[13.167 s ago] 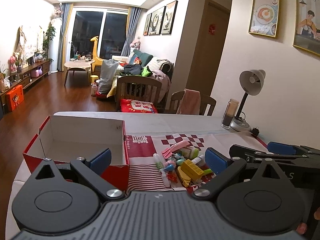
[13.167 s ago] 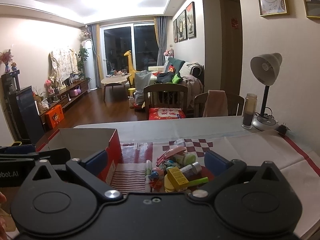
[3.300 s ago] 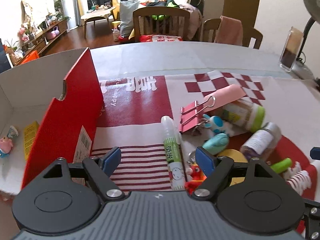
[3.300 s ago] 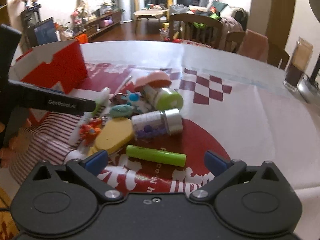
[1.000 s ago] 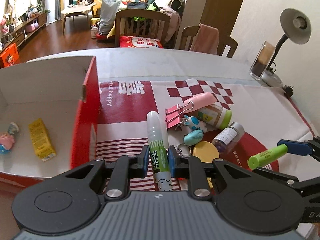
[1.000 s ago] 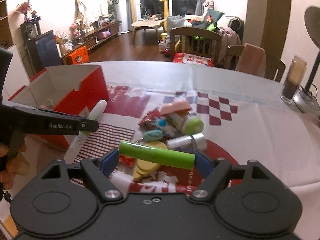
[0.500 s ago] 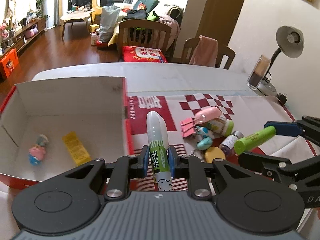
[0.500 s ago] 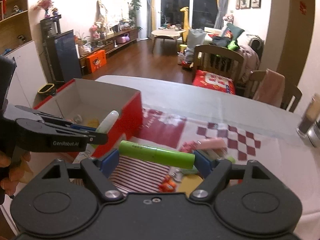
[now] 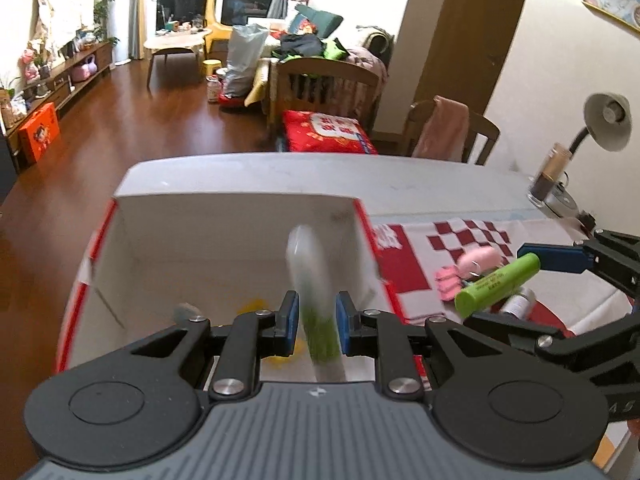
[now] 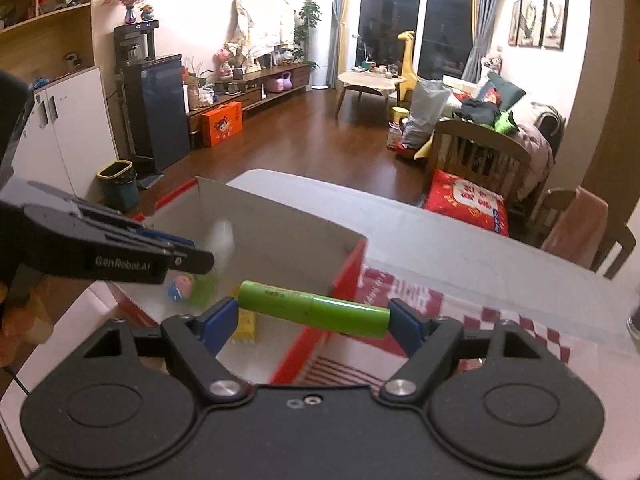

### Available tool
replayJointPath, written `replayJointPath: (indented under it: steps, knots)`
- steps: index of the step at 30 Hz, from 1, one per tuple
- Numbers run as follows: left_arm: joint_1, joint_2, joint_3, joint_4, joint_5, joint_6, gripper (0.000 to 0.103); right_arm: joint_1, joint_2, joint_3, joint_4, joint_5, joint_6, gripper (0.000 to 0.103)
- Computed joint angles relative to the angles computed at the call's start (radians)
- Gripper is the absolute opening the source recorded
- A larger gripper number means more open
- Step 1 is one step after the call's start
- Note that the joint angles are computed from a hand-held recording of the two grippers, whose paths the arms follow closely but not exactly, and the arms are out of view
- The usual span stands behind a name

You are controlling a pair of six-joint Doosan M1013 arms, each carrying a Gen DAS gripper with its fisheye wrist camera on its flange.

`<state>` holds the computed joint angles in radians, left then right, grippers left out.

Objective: Organize rigid objects
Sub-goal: 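Carry the glue stick and highlighter into the cardboard box and release both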

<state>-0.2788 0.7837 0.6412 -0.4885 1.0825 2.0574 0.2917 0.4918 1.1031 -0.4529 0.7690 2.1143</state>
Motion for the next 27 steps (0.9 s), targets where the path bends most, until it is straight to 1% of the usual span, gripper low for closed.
replayJointPath:
  steps: [4, 6, 7, 9, 12, 15, 18, 20, 21, 23, 25, 27]
  knots:
    - [0.015, 0.060, -0.111, 0.011, 0.052, -0.007, 0.020, 0.002, 0.053, -0.070, 0.025, 0.029, -0.039, 0.080]
    - [0.018, 0.097, -0.172, 0.038, 0.080, -0.029, 0.020, 0.001, 0.084, -0.112, 0.061, 0.058, -0.099, 0.080]
    - [0.021, 0.123, -0.216, 0.049, 0.107, -0.047, 0.020, 0.003, 0.100, -0.133, 0.067, 0.070, -0.114, 0.080]
    - [0.024, 0.159, -0.275, 0.069, 0.135, -0.074, 0.020, 0.006, 0.132, -0.172, 0.087, 0.093, -0.138, 0.080]
    - [0.030, 0.214, -0.363, 0.097, 0.187, -0.107, 0.020, 0.007, 0.180, -0.235, 0.132, 0.142, -0.186, 0.080]
    - [0.034, 0.255, -0.424, 0.118, 0.233, -0.126, 0.020, 0.004, 0.235, -0.315, 0.184, 0.217, -0.230, 0.080]
    - [0.037, 0.290, -0.482, 0.133, 0.273, -0.141, 0.020, -0.004, 0.284, -0.391, 0.249, 0.297, -0.279, 0.080]
    - [0.038, 0.306, -0.508, 0.134, 0.296, -0.146, 0.020, -0.003, 0.304, -0.422, 0.261, 0.325, -0.281, 0.080]
    - [0.038, 0.313, -0.521, 0.137, 0.305, -0.148, 0.020, -0.006, 0.317, -0.446, 0.288, 0.351, -0.297, 0.080]
    - [0.039, 0.341, -0.575, 0.137, 0.339, -0.152, 0.020, -0.013, 0.341, -0.492, 0.329, 0.401, -0.320, 0.080]
    - [0.039, 0.341, -0.570, 0.136, 0.343, -0.145, 0.020, -0.012, 0.357, -0.518, 0.330, 0.435, -0.321, 0.080]
    - [0.039, 0.329, -0.543, 0.132, 0.336, -0.134, 0.020, -0.013, 0.367, -0.535, 0.340, 0.467, -0.320, 0.080]
